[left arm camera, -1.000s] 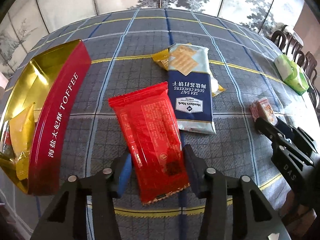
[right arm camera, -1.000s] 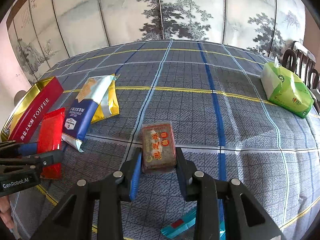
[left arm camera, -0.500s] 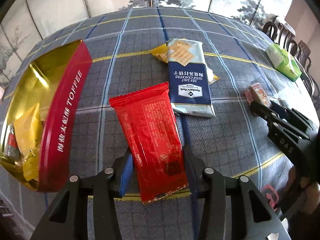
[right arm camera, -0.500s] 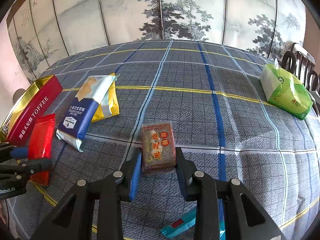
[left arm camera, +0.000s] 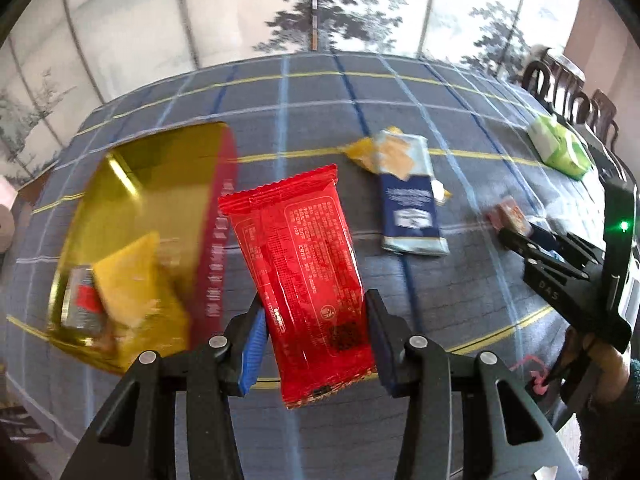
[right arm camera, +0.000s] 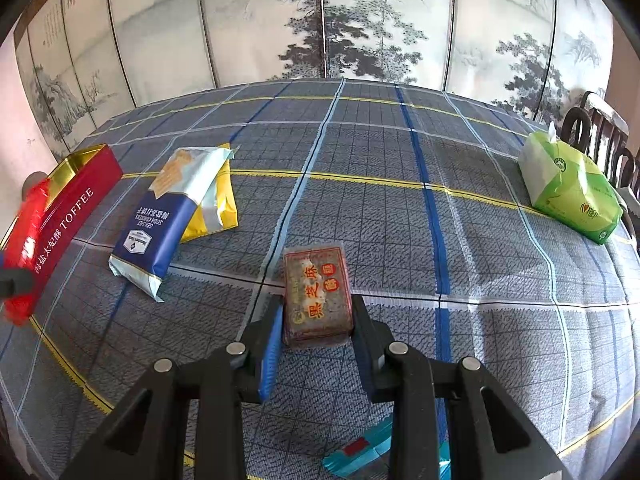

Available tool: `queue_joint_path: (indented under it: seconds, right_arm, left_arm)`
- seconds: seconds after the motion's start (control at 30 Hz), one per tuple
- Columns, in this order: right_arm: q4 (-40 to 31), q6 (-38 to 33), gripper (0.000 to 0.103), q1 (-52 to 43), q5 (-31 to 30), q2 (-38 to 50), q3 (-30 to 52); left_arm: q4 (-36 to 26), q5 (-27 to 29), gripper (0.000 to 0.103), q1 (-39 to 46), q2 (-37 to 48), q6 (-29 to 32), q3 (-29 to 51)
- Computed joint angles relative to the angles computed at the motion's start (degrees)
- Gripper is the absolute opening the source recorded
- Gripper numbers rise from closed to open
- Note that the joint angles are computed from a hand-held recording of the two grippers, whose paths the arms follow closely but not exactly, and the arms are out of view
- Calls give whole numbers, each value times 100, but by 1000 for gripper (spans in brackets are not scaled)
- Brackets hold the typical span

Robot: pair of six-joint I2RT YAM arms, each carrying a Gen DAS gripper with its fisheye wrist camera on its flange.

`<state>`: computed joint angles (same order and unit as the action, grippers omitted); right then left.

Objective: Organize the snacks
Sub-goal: 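Carry the red packet into the gold tray and open the left gripper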

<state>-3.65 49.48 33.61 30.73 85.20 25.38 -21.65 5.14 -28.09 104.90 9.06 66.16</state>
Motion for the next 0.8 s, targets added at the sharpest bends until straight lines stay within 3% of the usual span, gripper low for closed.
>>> queue_joint_path:
  seconds: [0.33,0.8]
  right_arm:
    - [-37,6,32,14,18,13,23]
    - [-88,29,32,16,41,4,26]
  left_arm:
    - [-161,130,42,1121,106,326,356]
    - [-357,134,40,1810,781,855,900]
